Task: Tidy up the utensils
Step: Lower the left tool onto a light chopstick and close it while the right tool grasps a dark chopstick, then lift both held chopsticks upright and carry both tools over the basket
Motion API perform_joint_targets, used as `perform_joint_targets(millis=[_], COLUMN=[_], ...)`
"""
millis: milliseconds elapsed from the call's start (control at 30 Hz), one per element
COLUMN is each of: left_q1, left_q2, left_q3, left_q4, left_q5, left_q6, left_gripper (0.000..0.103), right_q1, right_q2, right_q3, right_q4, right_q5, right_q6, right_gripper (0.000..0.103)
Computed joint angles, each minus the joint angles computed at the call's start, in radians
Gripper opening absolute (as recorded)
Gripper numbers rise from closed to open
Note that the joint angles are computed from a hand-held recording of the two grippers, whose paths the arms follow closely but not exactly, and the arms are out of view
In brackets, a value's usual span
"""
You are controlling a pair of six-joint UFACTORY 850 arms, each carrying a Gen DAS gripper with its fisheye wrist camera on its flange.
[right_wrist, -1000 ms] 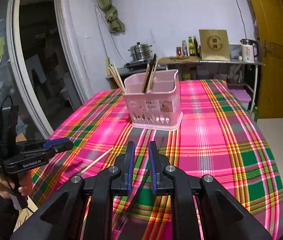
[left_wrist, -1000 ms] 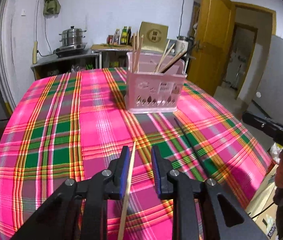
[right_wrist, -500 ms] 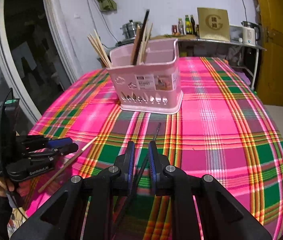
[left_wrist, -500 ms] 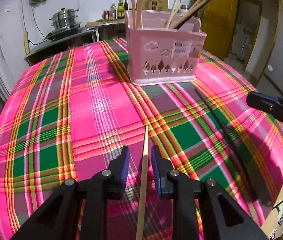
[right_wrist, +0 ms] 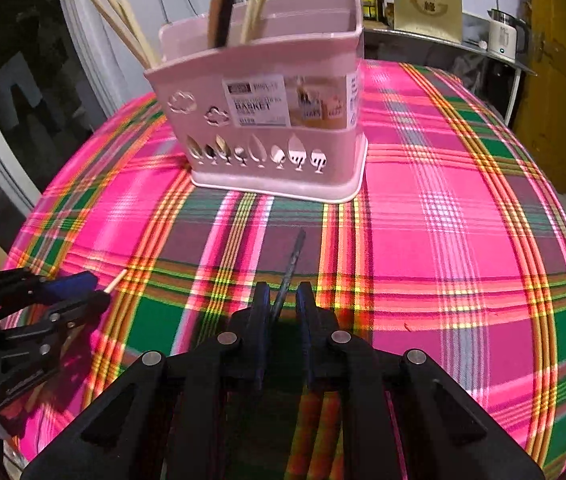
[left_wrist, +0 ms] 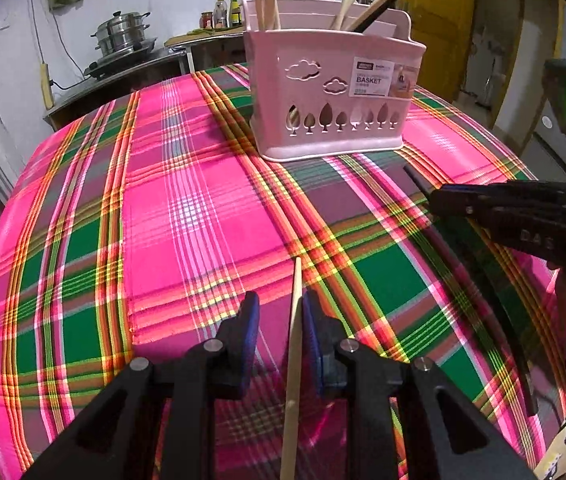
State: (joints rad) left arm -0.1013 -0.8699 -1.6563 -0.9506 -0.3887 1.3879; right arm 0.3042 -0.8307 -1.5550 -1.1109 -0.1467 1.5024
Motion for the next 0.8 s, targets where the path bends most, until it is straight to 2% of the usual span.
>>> perform_joint_targets(millis=[100, 267, 367, 500, 633, 800], left_q1=[-0.008, -0.016, -0.020, -0.024, -0.019, -0.004], left_q2=[0.002, 0.007, 0.008, 0.005, -0.004, 0.015], left_q3=[0.002, 0.006, 0.005, -0.004, -0.025, -0.029], left_q4=[0.029, 0.089, 0.124, 0.176, 0.202, 0.114], left_q5=[0.021, 0.041, 0.047, 0.042, 0.017, 0.005], left_q6=[-0.021, -0.077, -0.108, -0.165, -0.219, -0.176], left_gripper=[0.023, 0.012, 0.008, 0.006, 0.006, 0.006], right_q1=[0.005, 0.035, 0.036, 0.025, 0.003, 0.003], right_q2=[-0.015, -0.048, -0.058, -0.061, -0.042, 0.016], right_q3=[-0.030, -0.097, -0.119, -0.127, -0.097, -0.029], right_q4=[0.093, 0.198, 0.266, 0.351, 0.483, 0.206], right_q5=[-0.032, -0.148, -0.172, -0.153, -0.076, -0.002], right_q6=[-0.096, -0.240, -0.311, -0.392, -0.484, -0.208], right_gripper=[0.014, 0.014, 0.014, 0.008, 0.007, 0.007])
